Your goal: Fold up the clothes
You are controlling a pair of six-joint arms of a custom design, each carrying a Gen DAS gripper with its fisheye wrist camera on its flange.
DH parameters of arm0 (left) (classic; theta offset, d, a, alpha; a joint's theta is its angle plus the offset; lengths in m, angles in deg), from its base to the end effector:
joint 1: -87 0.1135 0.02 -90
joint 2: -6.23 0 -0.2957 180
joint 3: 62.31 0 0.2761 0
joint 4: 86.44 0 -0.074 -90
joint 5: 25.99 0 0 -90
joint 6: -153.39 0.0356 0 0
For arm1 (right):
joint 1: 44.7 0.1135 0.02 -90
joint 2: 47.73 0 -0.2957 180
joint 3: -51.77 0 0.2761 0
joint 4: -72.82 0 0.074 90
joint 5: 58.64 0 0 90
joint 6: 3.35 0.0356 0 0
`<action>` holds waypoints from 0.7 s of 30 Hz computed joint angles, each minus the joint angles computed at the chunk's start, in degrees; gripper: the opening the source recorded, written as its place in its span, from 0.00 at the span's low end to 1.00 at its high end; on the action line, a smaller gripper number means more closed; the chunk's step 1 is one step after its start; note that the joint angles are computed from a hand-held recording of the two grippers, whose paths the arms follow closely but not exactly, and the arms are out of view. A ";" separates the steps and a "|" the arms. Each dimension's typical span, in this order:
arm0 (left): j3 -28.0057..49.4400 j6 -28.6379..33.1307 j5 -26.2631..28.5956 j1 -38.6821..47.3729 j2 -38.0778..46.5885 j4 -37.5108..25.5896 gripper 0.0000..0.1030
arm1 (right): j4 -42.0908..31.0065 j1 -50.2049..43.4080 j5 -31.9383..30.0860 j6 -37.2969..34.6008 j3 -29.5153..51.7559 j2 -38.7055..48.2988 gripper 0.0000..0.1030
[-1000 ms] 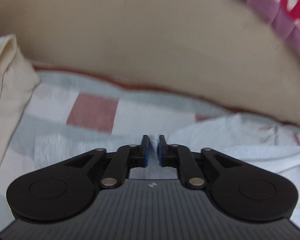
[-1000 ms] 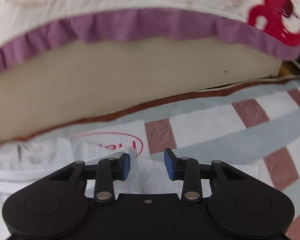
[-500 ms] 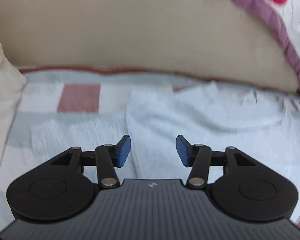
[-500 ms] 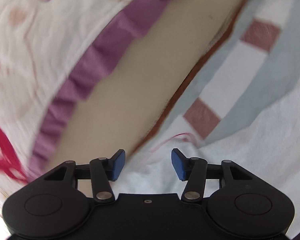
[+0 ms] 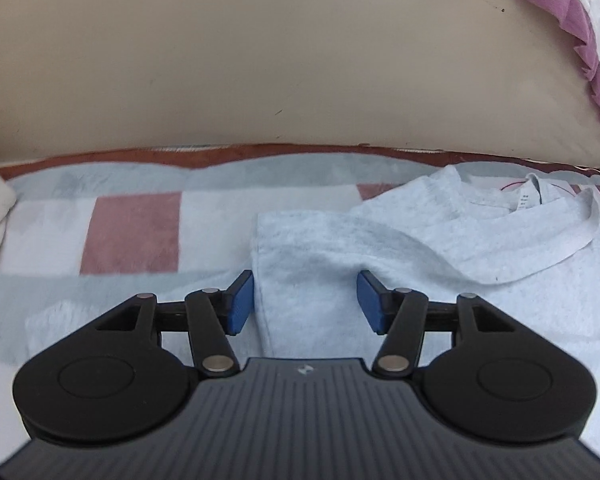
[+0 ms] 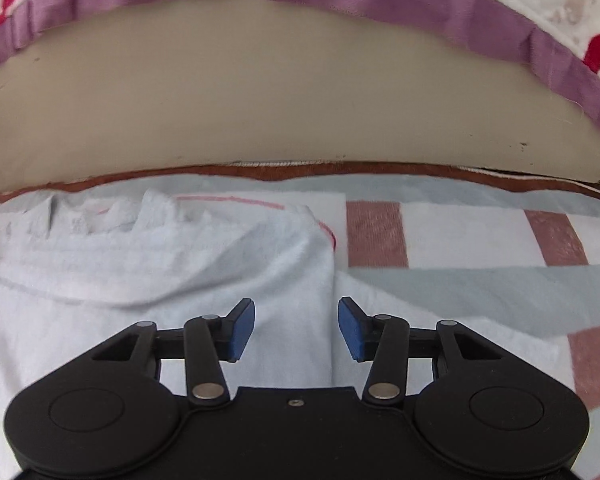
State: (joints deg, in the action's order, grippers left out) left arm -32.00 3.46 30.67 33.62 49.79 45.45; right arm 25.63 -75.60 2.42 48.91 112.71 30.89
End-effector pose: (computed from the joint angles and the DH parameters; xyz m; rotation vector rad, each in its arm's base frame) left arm 0.0898 -0.0880 0.1629 -0.3189 2.3757 -0.1163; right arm 0.2400 -0.1236 0.2243 -0.2920 2.4815 0.2182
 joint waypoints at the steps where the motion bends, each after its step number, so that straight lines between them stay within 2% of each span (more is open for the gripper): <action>1: -0.31 -0.02 -0.94 -0.28 0.59 0.92 0.53 | 1.89 1.47 1.41 1.75 -0.41 0.59 0.51; 4: -0.17 1.39 -2.03 -0.56 3.91 3.61 0.50 | 7.12 4.63 4.66 6.45 -1.39 2.98 0.54; 6: 0.27 2.54 -1.91 -0.68 5.04 4.51 0.31 | 12.49 5.65 4.90 9.96 -3.29 3.44 0.59; 8: 1.04 2.42 -2.50 -1.21 6.59 4.64 0.26 | 16.04 5.78 3.87 14.06 -4.14 4.39 0.59; 9: 1.54 1.88 -3.17 -1.65 7.72 4.49 0.18 | 17.25 5.46 2.76 15.55 -4.38 4.71 0.54; 11: 2.86 0.27 -5.14 -3.15 10.23 3.39 0.11 | 17.82 3.80 -0.70 14.60 -4.59 3.96 0.06; 12: 3.26 -0.89 -6.16 -4.12 10.82 2.64 0.08 | 18.08 2.98 -2.45 14.16 -4.66 3.63 0.03; 16: 1.67 -7.21 -7.98 -6.68 5.12 0.55 0.06 | 18.00 -0.91 -8.28 13.75 -4.32 2.34 0.03; 18: 0.52 -9.67 -9.08 -7.63 1.23 -0.21 0.05 | 16.75 -2.58 -10.29 14.03 -3.43 2.49 0.03; 21: 0.99 -12.19 -12.31 -10.41 -0.22 -2.19 0.05 | 16.31 -2.54 -11.48 14.15 -2.68 1.91 0.03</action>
State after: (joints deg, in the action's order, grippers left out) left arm -31.01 -8.73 18.36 23.21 49.57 43.27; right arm 41.94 -78.14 -9.06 63.07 110.03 32.80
